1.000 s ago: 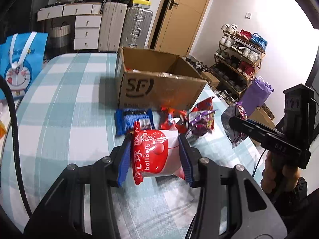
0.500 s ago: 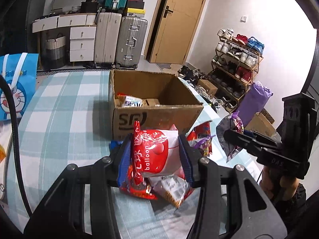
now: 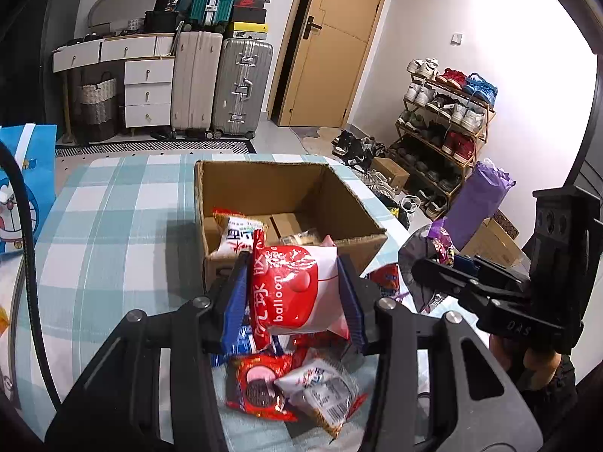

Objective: Organize snacks
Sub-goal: 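Carry the red packet and purple bag over the SF box with both tools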

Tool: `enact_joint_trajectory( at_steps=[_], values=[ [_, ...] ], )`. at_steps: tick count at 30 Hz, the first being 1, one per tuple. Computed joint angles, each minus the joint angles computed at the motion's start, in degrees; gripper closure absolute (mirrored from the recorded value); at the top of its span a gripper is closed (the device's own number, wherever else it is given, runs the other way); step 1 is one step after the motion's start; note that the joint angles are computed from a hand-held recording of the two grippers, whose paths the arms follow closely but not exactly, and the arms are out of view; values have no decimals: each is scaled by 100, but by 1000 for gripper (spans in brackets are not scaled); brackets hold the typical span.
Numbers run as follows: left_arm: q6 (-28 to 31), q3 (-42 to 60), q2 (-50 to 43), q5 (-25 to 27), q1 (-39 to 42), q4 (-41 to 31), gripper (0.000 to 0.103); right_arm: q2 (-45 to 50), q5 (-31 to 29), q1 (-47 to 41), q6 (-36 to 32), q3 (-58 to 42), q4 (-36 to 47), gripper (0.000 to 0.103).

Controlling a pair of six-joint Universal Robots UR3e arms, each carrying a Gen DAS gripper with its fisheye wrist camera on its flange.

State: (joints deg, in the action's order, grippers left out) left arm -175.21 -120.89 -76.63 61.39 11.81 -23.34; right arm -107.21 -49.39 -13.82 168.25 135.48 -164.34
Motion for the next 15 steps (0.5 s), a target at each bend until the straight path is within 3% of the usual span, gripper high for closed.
enact_joint_trajectory(
  at_steps=[15],
  values=[
    [-288, 988, -1345, 227, -197, 392, 61, 1306, -130, 451, 414, -999, -625, 52]
  ],
)
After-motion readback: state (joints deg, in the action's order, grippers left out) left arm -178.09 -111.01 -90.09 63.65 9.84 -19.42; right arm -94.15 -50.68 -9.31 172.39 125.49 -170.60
